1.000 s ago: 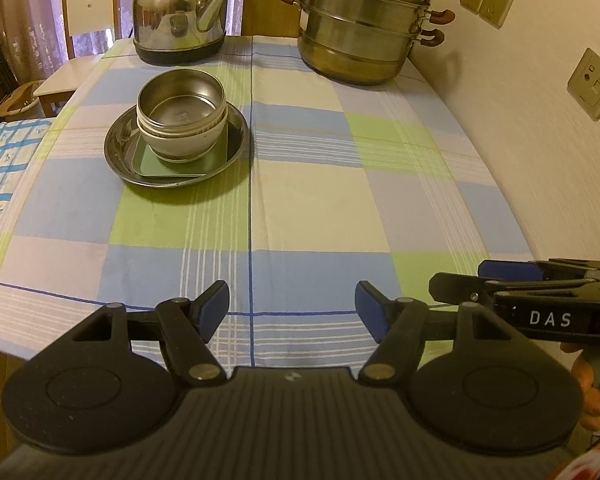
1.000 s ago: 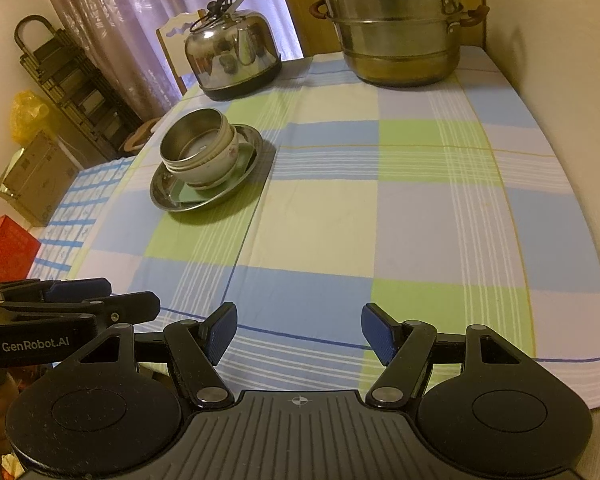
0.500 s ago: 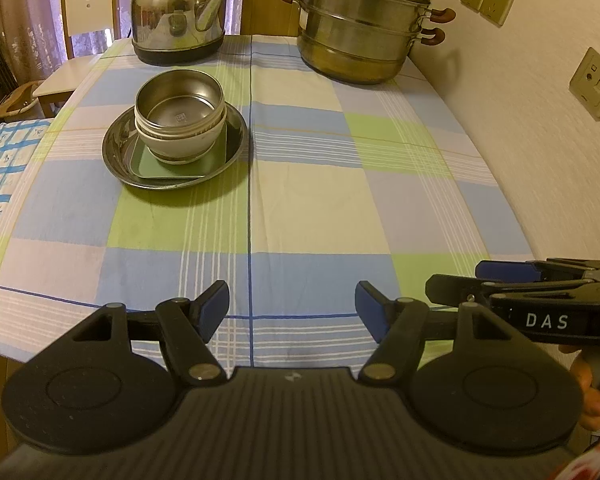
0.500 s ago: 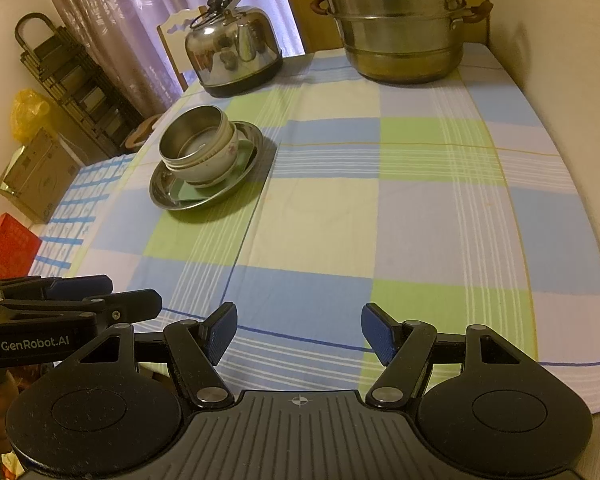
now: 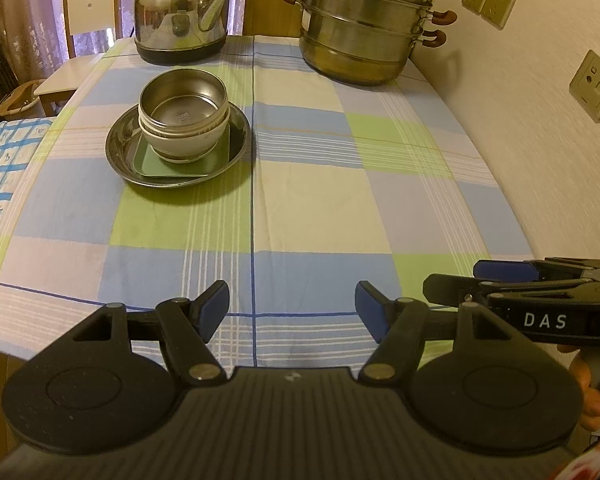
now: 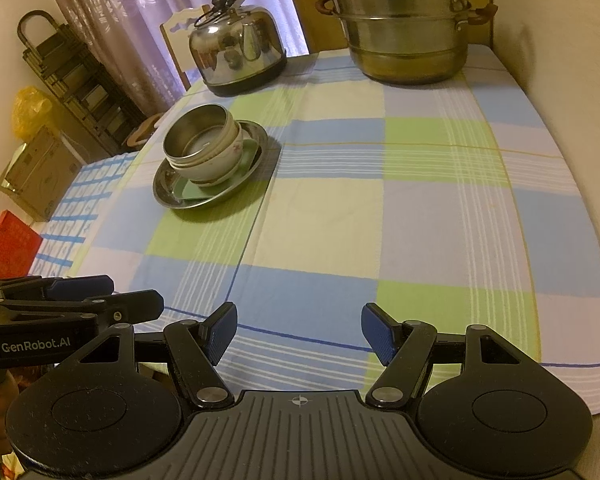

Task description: Organize plates and bowls

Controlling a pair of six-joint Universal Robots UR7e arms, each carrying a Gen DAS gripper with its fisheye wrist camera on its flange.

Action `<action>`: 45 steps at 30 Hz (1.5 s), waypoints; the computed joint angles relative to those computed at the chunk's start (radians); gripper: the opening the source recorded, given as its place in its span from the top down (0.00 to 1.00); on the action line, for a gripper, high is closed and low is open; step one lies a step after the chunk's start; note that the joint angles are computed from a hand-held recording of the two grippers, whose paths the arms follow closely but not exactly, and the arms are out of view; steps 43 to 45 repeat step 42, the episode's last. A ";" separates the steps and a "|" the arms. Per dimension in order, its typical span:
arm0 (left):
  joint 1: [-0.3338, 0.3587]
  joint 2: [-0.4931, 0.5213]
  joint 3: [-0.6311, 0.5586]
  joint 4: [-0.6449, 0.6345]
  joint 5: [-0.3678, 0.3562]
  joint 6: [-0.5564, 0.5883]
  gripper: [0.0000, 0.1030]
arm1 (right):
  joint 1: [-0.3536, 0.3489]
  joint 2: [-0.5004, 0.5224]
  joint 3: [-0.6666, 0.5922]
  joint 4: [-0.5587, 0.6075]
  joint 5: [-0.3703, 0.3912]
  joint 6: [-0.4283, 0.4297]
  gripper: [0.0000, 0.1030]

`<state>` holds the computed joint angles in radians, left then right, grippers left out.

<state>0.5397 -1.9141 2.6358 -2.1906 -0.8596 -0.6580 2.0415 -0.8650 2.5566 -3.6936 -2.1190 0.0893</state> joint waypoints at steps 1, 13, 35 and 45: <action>0.001 -0.004 0.001 0.001 0.000 0.001 0.34 | 0.001 0.000 -0.002 0.002 0.000 0.001 0.33; 0.003 -0.020 0.003 0.010 0.002 0.006 0.34 | 0.008 0.004 -0.004 0.002 -0.002 0.001 0.33; 0.005 -0.030 0.002 0.018 -0.001 0.007 0.35 | 0.010 0.004 -0.006 0.008 -0.003 0.007 0.33; 0.020 -0.032 0.000 0.006 -0.009 0.029 0.34 | 0.011 0.005 -0.007 0.008 -0.003 0.008 0.33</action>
